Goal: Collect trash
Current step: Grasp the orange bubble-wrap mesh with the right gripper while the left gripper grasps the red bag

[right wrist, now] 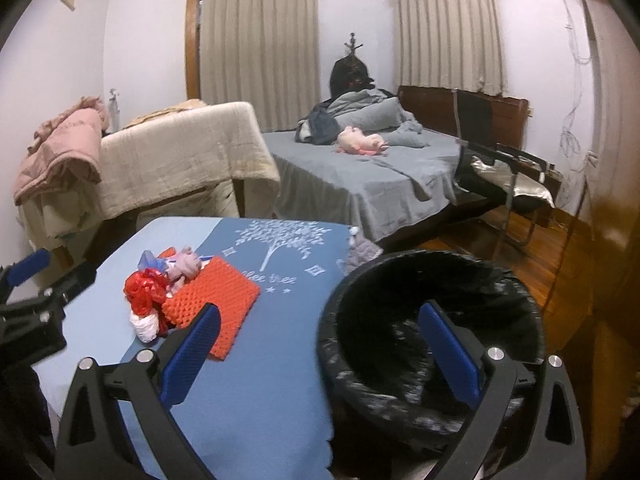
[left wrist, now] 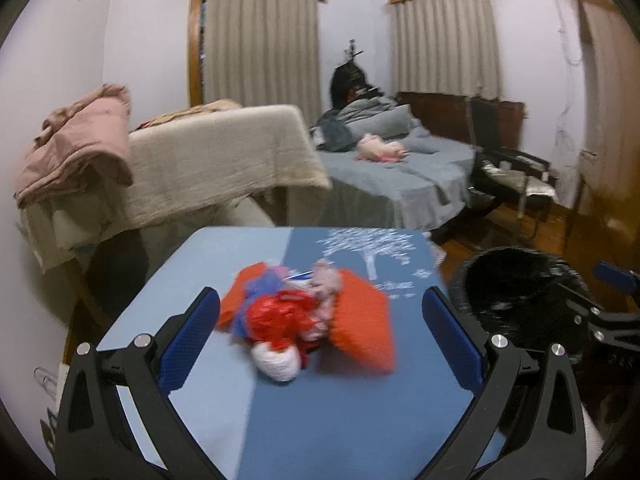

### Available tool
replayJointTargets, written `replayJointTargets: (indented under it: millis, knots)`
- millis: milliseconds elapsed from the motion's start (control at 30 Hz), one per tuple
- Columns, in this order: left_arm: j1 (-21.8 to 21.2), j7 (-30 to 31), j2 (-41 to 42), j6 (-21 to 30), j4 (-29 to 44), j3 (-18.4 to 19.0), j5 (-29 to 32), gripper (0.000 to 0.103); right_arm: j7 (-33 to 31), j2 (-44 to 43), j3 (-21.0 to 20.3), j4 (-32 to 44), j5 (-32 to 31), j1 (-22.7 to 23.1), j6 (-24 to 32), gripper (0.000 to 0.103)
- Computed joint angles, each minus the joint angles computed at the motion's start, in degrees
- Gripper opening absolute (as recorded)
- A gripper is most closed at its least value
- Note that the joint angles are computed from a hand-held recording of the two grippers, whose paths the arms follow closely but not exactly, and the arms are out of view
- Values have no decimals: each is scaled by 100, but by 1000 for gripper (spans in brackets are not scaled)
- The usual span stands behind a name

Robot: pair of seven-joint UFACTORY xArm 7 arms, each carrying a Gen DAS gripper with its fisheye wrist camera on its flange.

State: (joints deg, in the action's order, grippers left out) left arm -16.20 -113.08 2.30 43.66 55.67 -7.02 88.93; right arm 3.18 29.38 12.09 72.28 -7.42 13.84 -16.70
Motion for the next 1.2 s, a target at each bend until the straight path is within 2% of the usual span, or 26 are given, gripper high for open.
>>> replayJointTargets:
  millis: [267,367,633,733,867,933,1000,1067,1200]
  knots:
    - [327,19,28,126,-362,220,-48,98,-227,1056,19,1095,24,489,361,97]
    - [501,-15,96,-100,-410,332,11,98,-267,1456,236,1503,38,483,574,97]
    - [742,-280,311,-447,-504,477,137,98,-685,2237,185,2588,107,991,1238,94]
    - [829,-394,371,-588,-492,541,207,98,-796,2477,-17,3007,180,1285,1484,90]
    - [931,-426,419,-739,-489,605,241,98,-820,2788,-322,3586,281,1618,1921,77]
    - [964,-455,467,-809,-471,621,274,98,-968,2931,-172,3839,306,1556,2201,65]
    - [988,-458,508,-889,-449,633,287,98,-1214,3099,94,4139,398,1416,2575,47]
    - [1002,-473,577,-978,-405,641,316,98,-1394,3192,239,4298,553,1326,2762,37]
    - [985,-510,726,-1109,-270,652,442,95,-1641,3151,342,4239,820,1206,2760,15]
